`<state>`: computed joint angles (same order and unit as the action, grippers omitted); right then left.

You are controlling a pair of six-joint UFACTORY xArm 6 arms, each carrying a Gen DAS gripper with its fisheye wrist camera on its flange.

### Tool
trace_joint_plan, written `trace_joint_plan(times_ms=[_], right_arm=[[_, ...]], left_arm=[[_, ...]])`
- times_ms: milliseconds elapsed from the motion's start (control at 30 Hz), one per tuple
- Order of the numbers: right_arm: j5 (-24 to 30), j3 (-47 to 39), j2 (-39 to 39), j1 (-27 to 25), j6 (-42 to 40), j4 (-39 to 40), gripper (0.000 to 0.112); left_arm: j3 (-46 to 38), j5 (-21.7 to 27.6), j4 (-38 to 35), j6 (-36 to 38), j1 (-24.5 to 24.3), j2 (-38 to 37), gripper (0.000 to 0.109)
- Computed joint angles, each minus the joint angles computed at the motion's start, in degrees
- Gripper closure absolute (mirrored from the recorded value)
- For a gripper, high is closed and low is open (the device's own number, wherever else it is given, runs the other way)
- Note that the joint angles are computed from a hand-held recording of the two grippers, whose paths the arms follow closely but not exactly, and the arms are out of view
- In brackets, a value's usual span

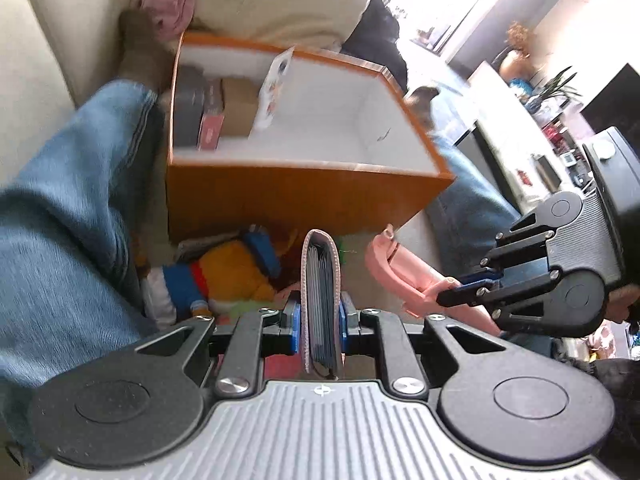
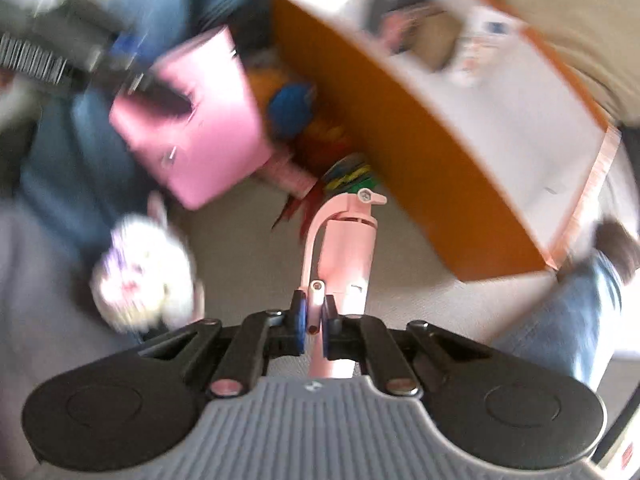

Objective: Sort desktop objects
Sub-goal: 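Lift the pink toy into the orange box and open the right gripper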

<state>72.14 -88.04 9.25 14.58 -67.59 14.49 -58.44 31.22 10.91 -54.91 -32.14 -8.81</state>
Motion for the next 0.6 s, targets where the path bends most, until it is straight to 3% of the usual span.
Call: trace_joint_plan(times_ms=[167,333,500,600], right_arm=[[2.52,-5.21,-0.39,-2.33,7.09,4.92,0.106],[0.92,-12.30,2.30,-3.17,13.60,10.66,0.106],[-1.54,-26.39,13.34,-1.48,22.86,13.38,0.106],[-1.54,-39.40,24.12,0.15,31.41,11.77,0.106]], left_arm=[[-3.08,-0.24,1.50,2.35,0.69,-0.36,0.089],[-7.38,-0.64,5.30,2.51,2.40,1.10,0.089],[-12.58,-0.16,9.92,-0.30,5.30,4.56,0.089],[-15.77,0.61,10.08,-0.37,6.99,7.58,0.089]])
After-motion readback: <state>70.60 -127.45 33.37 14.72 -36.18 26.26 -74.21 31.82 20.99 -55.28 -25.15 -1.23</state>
